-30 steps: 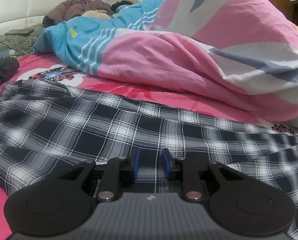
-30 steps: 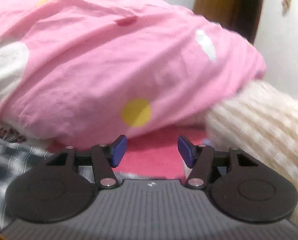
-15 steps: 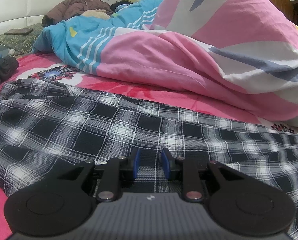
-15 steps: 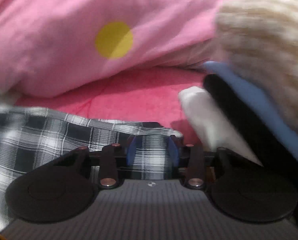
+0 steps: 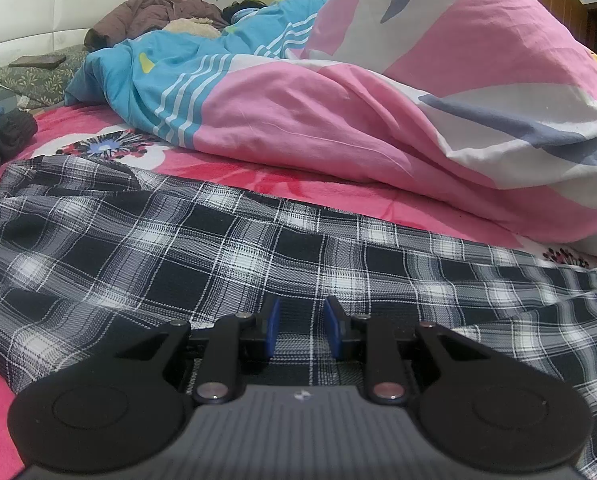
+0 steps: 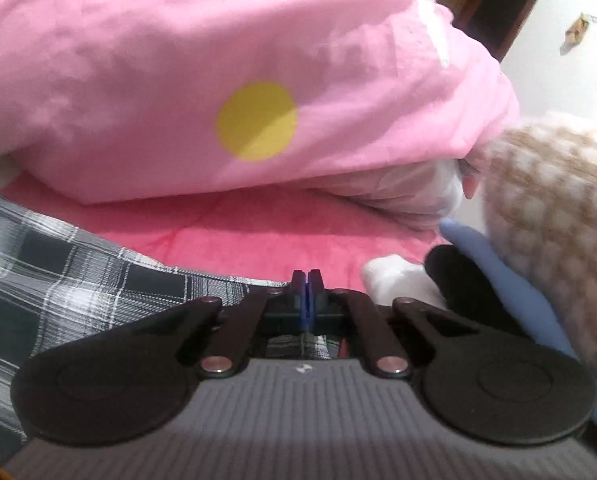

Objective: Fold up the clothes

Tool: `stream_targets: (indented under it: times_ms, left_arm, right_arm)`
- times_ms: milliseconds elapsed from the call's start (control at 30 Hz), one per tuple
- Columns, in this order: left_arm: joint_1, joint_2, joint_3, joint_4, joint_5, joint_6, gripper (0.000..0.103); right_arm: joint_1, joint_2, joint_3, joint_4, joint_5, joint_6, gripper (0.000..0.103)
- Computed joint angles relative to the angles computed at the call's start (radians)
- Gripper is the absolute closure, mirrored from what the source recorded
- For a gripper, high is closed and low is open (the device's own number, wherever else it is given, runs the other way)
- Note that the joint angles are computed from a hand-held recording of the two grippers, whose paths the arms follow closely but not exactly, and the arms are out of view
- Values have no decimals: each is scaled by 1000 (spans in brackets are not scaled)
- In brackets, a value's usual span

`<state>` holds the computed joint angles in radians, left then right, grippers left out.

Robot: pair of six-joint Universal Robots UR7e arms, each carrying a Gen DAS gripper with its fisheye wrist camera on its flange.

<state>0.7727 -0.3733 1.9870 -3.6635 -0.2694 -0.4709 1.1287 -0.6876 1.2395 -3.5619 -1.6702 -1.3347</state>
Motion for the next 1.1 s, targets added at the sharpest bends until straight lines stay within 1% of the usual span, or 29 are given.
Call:
stream_targets:
  times_ms: [100,133,167,200,267,300,333,367,400,433,467,500,533,600,667,700,733,767,833,867,933,967,1000,1033,1067,1100]
  left_arm:
    - [1,1,0,-7,-4,2,78]
    - [2,1,0,-11,-5,3,78]
    - [2,2,1,-15,-6,4,78]
    - [2,2,1,-18,-7,5,78]
    - [3,2,1,-19,-8,5,78]
    - [3,1,3,-19,-8,5,78]
    - [2,1,3,-18,-7,5,78]
    - [2,1,2,-16,-6,5,77]
    - [2,1,2,-16,-6,5,77]
    - [3,1,3,-15,-6,5,77]
    - [3,1,3,-16,-6,5,77]
    - [3,1,2,-16,-6,5,77]
    - [2,2,3,-29,-11,14,76]
    - [3,5,3,-64,-24,38,72]
    - [-2,9,11,-133,-39,66,68]
    - [-6,10,18,-171,-46,74,68]
    - [-14,2,38,-194,-59,64,68]
    - [-25,-8,62,-213,-73,49,68]
    - [-57,-44,132,-177,-92,-41,68]
    - [-77,-63,169,-153,-100,-90,68]
    - [-122,-102,246,-90,-119,-185,67]
    - [-145,-121,283,-57,-130,-232,67]
    - [-168,-142,320,-18,-139,-291,67]
    - [-191,-164,355,23,-149,-352,67]
    - [-209,-184,386,55,-161,-406,67]
    - [-224,-205,416,90,-167,-465,67]
  right_arm:
    - [8,36,-32,-43,-50,-44,103]
    - [10,67,-75,-48,-91,-66,101]
    - [14,99,-125,-43,-141,-87,102]
    - [15,113,-141,-62,-160,-106,100]
    - [17,76,-94,-71,-162,-79,95]
    - [18,48,-59,-64,-157,-61,95]
    - [14,-2,9,-68,-132,-31,95]
    - [8,-60,90,-77,-95,7,90]
    - [2,-116,165,-83,-58,45,74]
    - [-5,-170,235,-87,-20,81,68]
    - [-14,-226,294,-73,17,139,58]
    - [-23,-287,355,-54,44,236,53]
    - [-42,-360,433,-33,69,341,52]
    - [-107,-511,580,52,138,550,52]
    - [-199,-642,681,193,242,760,52]
    - [-237,-685,713,253,280,865,52]
    - [-275,-714,737,308,315,950,52]
    - [-303,-725,751,336,337,1001,52]
    - [-339,-722,766,355,353,1082,53]
    - [-351,-713,767,353,372,1108,55]
    - [-357,-667,750,286,392,1143,58]
    - [-358,-643,739,253,401,1166,63]
    - [-360,-623,727,235,411,1193,74]
    - [-360,-604,713,223,414,1219,82]
    - [-361,-597,712,202,421,1228,98]
    - [-364,-596,720,175,432,1229,99]
